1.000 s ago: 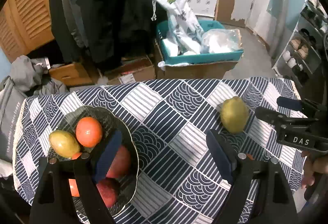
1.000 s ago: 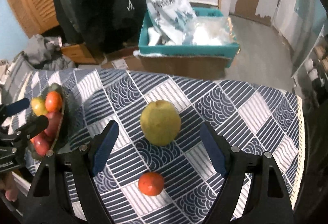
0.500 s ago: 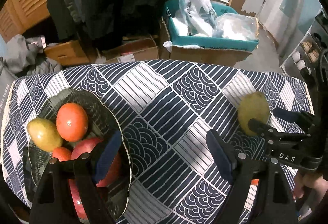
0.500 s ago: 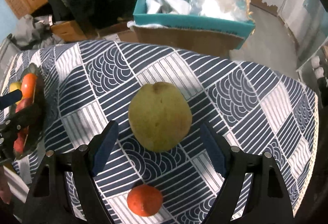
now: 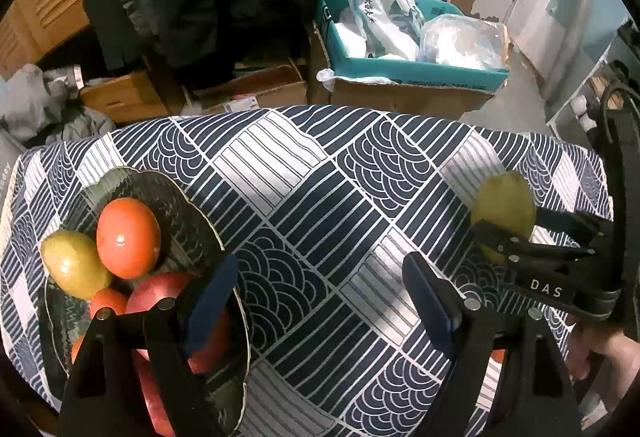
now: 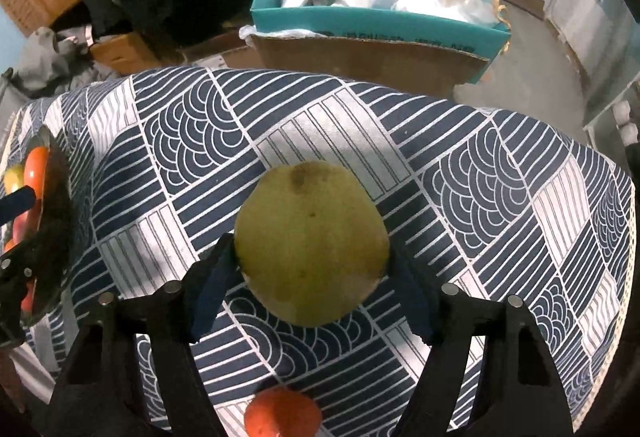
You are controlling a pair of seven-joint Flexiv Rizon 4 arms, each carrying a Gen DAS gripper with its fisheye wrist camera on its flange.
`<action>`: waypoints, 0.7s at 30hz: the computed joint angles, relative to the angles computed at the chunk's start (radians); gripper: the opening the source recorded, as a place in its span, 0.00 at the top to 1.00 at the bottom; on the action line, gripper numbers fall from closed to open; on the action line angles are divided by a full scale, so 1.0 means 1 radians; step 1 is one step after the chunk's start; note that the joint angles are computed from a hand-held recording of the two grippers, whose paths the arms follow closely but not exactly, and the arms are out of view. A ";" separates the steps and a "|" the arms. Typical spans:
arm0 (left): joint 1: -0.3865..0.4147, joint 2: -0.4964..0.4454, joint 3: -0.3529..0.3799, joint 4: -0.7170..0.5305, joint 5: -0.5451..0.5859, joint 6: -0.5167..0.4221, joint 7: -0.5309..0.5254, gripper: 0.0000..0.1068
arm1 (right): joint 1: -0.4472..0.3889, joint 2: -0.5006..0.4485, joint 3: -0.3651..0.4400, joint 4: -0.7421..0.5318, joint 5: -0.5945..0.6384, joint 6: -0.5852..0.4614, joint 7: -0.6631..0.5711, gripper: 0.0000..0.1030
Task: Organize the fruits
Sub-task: 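Close the right gripper around the yellow-green pear, then lift the pear with the right gripper while the left gripper closes on the small tangerine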
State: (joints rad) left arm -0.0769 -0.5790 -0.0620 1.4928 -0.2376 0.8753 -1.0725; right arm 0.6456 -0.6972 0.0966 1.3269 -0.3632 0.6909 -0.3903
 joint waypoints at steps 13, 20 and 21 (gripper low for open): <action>-0.004 0.042 -0.022 0.052 -0.031 -0.003 0.037 0.20 | 0.016 0.093 -0.013 0.118 -0.062 0.025 0.104 0.28; -0.017 0.088 -0.039 0.113 -0.057 -0.013 0.076 0.20 | 0.016 0.168 0.001 0.210 -0.105 0.037 0.178 0.28; -0.020 0.095 -0.040 0.122 -0.059 -0.011 0.082 0.20 | 0.015 0.177 0.003 0.219 -0.111 0.036 0.187 0.28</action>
State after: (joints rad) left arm -0.0965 -0.4843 -0.1020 1.6147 -0.2968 0.8638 -0.9904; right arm 0.6611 -0.5200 0.0995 1.5462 -0.4742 0.7271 -0.2028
